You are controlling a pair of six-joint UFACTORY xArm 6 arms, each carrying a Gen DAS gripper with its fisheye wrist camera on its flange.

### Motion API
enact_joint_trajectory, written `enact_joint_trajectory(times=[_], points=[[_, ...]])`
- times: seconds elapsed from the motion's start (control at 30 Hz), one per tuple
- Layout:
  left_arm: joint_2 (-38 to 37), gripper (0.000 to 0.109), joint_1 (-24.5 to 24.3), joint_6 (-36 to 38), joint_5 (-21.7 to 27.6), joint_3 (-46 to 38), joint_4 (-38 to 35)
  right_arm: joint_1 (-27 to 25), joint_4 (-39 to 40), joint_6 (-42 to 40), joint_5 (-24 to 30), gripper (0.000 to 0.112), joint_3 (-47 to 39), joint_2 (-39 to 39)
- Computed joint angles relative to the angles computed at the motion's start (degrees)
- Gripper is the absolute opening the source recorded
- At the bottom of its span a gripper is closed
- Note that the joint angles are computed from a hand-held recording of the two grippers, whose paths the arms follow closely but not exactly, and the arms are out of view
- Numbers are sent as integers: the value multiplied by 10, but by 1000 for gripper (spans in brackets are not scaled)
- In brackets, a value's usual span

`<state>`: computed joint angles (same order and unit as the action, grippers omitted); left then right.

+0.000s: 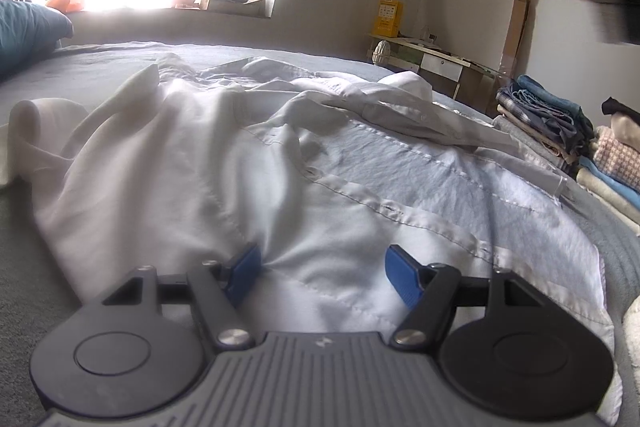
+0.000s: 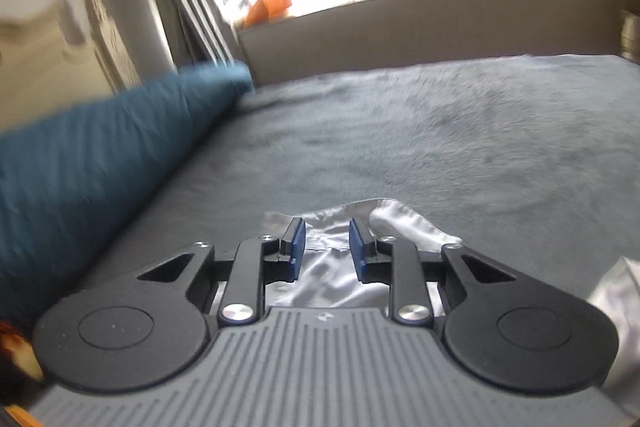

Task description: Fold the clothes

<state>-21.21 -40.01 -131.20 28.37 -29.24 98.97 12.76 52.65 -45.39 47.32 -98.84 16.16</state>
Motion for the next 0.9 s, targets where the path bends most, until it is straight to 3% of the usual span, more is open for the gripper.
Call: enact_joint_trajectory(times=[0.27,0.37,0.5,0.63,0.8,0.9], points=[[-9,71,-4,46,13,1,-57,-137,167,-77,63,25,218,-250],[-27,71,-6,49,28,9,-81,-193,218,-81,112,26,269,-312],[-86,71,-24,25,80,31,-102,-269,282,-89,216,27,322,-357],[-159,71,-67,52,177,51,-160,-299,303,-94,295,29,385,-380],[-261,75,-133,67,380,82,-262,-258,283,-57,310,29,471,-386],[-365,75,-89,41,416,138,-315,-222,285,-45,292,30,509,-391]])
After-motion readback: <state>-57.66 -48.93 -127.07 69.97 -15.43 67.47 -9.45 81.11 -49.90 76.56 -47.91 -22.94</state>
